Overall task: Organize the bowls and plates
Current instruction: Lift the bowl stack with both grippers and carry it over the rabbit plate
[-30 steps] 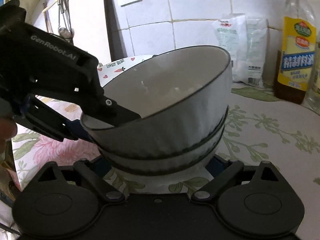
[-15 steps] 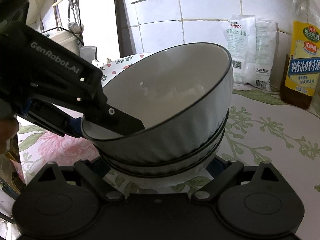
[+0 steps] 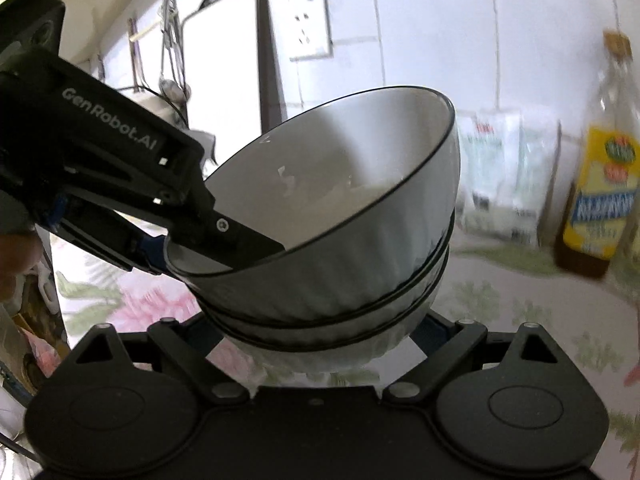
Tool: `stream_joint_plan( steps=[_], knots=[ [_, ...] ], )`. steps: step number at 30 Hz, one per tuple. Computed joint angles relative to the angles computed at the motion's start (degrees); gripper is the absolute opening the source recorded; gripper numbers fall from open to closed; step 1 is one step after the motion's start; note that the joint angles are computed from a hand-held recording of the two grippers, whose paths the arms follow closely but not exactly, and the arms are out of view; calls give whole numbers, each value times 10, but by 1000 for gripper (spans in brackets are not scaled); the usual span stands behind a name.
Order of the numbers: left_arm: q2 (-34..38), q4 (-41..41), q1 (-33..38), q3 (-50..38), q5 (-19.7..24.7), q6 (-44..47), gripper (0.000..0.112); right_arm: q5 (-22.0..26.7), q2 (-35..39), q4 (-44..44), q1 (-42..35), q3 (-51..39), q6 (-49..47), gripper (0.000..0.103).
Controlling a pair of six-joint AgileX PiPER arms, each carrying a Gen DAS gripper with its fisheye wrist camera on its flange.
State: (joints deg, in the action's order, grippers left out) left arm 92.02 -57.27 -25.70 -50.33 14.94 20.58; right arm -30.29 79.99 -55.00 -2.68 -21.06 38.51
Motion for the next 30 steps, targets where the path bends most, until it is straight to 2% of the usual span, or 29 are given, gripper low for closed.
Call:
stream_joint_plan(
  steps=[5, 9, 12, 17, 21, 25, 28, 30],
  knots=[
    [-23, 61, 36, -20, 20, -61, 36, 20, 0, -59, 27, -58, 56, 98],
    [-22, 111, 63, -41, 29, -105, 36, 28, 32, -76, 55, -108, 82, 98],
    [-9, 119, 92, -61, 43, -110, 36, 33, 65, -86, 75, -146, 101, 98],
    [35, 106, 136, -103, 58, -80, 36, 36, 142, -110, 96, -224, 129, 98],
    [74, 61, 166, -128, 60, -10, 37, 27, 204, -114, 100, -283, 129, 98],
    [121, 47, 183, -159, 59, 8, 37, 31, 258, -168, 103, -341, 187, 98],
    [144, 77, 189, -179, 69, -21, 37, 39, 282, -206, 111, -368, 236, 98],
    [154, 64, 195, -182, 72, -12, 37, 43, 292, -228, 113, -377, 261, 98]
  ],
)
